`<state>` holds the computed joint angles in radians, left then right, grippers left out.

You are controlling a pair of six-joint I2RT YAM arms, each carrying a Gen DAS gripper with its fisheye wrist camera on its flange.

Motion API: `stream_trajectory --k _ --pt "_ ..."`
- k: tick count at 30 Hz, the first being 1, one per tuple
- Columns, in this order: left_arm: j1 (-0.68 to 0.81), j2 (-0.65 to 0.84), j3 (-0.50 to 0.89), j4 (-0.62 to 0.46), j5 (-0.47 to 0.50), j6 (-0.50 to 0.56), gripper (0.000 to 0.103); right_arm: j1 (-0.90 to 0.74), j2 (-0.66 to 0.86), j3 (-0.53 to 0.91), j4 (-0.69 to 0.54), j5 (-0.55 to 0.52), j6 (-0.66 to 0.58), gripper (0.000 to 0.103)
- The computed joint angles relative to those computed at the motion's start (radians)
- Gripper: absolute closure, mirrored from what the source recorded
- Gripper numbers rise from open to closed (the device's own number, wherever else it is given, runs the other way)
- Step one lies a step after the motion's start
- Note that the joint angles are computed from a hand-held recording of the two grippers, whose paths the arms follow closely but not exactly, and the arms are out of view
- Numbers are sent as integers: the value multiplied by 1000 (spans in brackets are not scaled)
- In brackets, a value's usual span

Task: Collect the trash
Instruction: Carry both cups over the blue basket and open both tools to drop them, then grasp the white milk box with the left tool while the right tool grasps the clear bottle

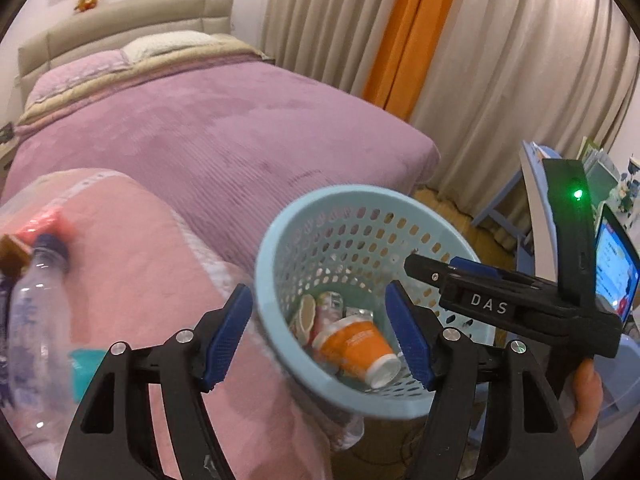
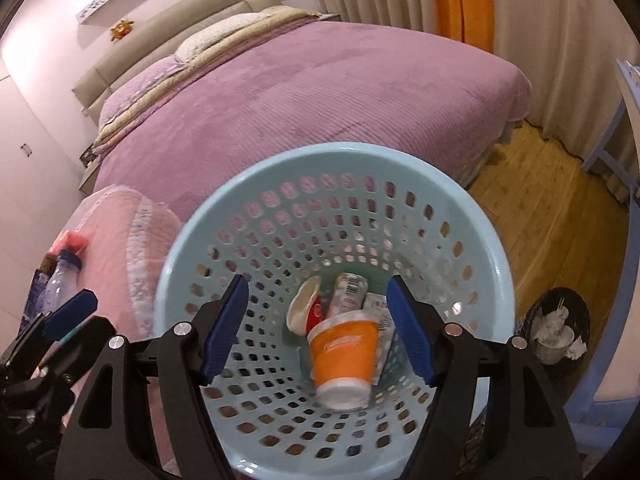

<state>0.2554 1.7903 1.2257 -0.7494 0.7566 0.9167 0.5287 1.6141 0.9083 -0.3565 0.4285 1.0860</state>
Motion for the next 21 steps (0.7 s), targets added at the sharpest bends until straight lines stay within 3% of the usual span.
stream_trajectory --k 8,14,21 --pt "163 -5 126 -150 116 70 36 128 40 181 -110 118 -48 35" --pt "310 69 290 -251 184 98 35 204 106 316 -139 170 -101 35" --pt "428 256 552 -313 158 24 35 267 233 498 -164 187 -205 35"
